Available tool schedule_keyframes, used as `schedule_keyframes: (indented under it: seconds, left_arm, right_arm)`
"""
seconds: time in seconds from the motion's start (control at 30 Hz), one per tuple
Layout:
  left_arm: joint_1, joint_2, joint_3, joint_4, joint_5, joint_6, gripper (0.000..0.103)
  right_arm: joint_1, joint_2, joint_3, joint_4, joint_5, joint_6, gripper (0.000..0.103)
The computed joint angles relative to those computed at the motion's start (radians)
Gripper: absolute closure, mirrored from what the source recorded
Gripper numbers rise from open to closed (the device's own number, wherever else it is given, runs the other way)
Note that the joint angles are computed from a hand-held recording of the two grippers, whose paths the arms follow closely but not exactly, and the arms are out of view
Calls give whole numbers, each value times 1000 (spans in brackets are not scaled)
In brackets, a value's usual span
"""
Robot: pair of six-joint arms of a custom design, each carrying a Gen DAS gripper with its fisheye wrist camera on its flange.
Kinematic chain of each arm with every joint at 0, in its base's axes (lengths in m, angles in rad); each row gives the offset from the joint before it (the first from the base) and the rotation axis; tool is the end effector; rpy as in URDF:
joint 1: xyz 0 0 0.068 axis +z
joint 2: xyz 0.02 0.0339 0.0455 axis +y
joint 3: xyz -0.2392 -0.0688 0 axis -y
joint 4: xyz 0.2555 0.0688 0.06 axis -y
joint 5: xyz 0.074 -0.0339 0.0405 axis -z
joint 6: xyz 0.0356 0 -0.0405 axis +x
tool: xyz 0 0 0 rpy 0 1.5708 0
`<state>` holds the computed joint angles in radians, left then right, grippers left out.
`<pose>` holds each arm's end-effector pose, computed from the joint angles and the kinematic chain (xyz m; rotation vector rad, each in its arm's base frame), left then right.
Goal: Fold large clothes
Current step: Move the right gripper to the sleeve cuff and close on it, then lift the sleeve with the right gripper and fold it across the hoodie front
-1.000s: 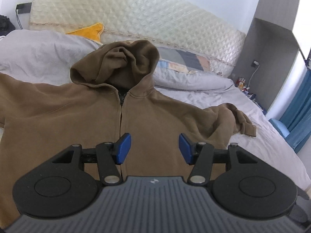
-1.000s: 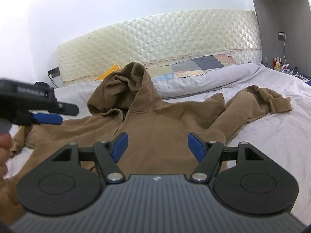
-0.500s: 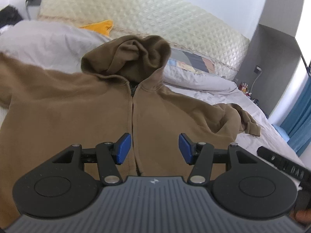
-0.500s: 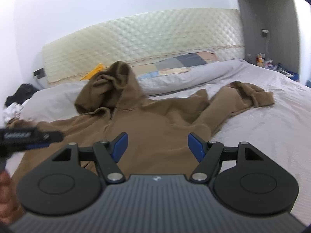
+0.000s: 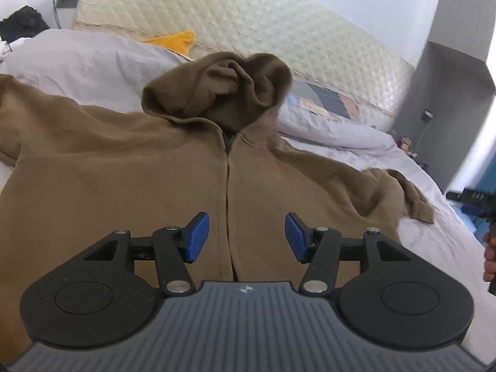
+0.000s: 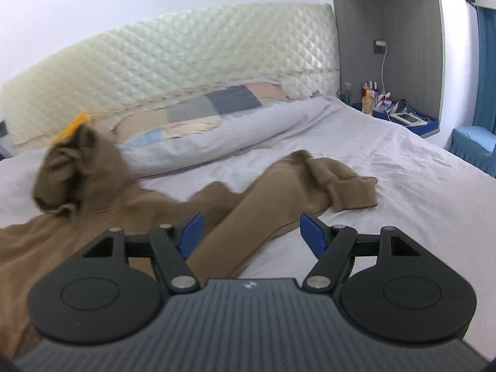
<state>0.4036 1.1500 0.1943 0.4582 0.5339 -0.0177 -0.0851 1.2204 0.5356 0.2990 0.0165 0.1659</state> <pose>0.2009 0.0661 0.1078 -0.0991 2.0048 -0.3058 0.2742 -0.0240 0.1818 0.2557 1.9399 0.0371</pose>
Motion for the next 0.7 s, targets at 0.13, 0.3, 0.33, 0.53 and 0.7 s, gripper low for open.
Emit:
schedule_keyframes:
  seconds: [0.13, 0.3, 0.33, 0.53, 0.7]
  left_arm:
    - [-24, 88, 26, 70, -41, -36, 43]
    - [-71, 204, 83, 132, -60, -56, 43]
    - [-82, 230, 94, 147, -67, -57, 43]
    - [-140, 409, 184, 192, -106, -67, 43]
    - [-184, 526, 256, 179, -143, -41, 43]
  right_arm:
    - [-91, 356, 172, 146, -14, -84, 33]
    - [-121, 718, 413, 310, 54, -215, 33]
    - [-126, 779, 474, 310, 62, -242, 33]
    - [-124, 1084, 813, 299, 219, -400, 33]
    - [-129, 1247, 1000, 287, 266, -512, 35]
